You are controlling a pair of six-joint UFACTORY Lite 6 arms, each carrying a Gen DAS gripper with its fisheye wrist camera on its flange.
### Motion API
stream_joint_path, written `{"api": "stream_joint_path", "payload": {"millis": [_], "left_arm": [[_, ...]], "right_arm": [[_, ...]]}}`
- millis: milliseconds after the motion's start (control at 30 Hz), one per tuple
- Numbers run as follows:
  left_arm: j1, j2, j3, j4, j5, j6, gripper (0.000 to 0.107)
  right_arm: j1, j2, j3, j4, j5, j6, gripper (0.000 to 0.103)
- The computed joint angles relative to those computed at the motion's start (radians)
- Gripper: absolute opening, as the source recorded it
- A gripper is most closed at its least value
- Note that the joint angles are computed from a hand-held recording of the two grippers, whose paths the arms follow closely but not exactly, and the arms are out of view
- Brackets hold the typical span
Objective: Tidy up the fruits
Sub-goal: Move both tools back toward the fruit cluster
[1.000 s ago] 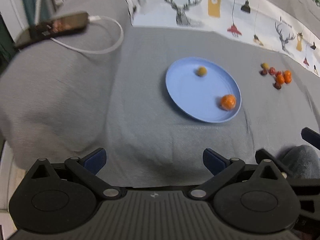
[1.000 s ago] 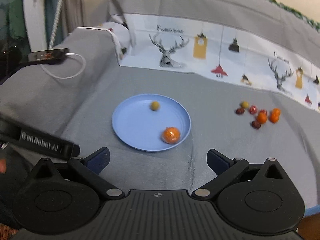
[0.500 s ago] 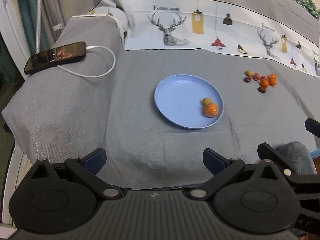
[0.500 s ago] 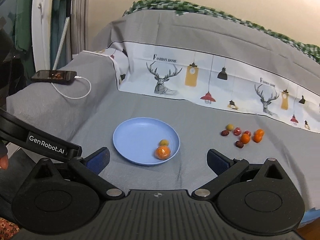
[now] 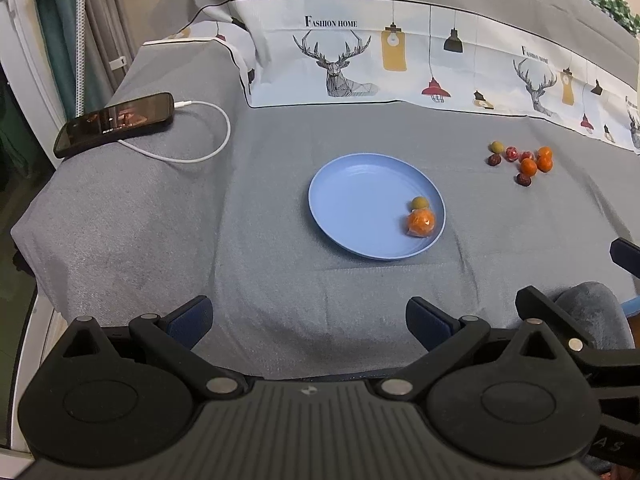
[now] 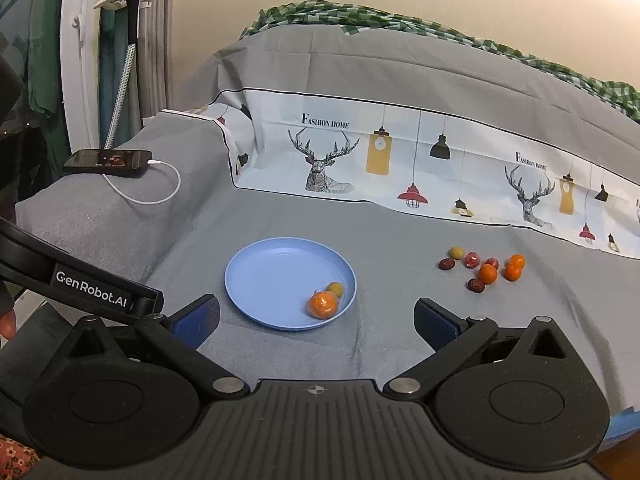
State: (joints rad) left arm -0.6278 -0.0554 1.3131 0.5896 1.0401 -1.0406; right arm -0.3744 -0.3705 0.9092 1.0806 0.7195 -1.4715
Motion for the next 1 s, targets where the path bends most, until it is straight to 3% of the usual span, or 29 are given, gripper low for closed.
{"api": "stream_joint_path", "payload": {"millis": [1000], "left_arm": [[-0.004,0.196,0.137,-0.014,0.010,0.065,0.103]], "right_arm": [[-0.037,0.170,0.075,-0.005,0.006,0.073,0.102]]}}
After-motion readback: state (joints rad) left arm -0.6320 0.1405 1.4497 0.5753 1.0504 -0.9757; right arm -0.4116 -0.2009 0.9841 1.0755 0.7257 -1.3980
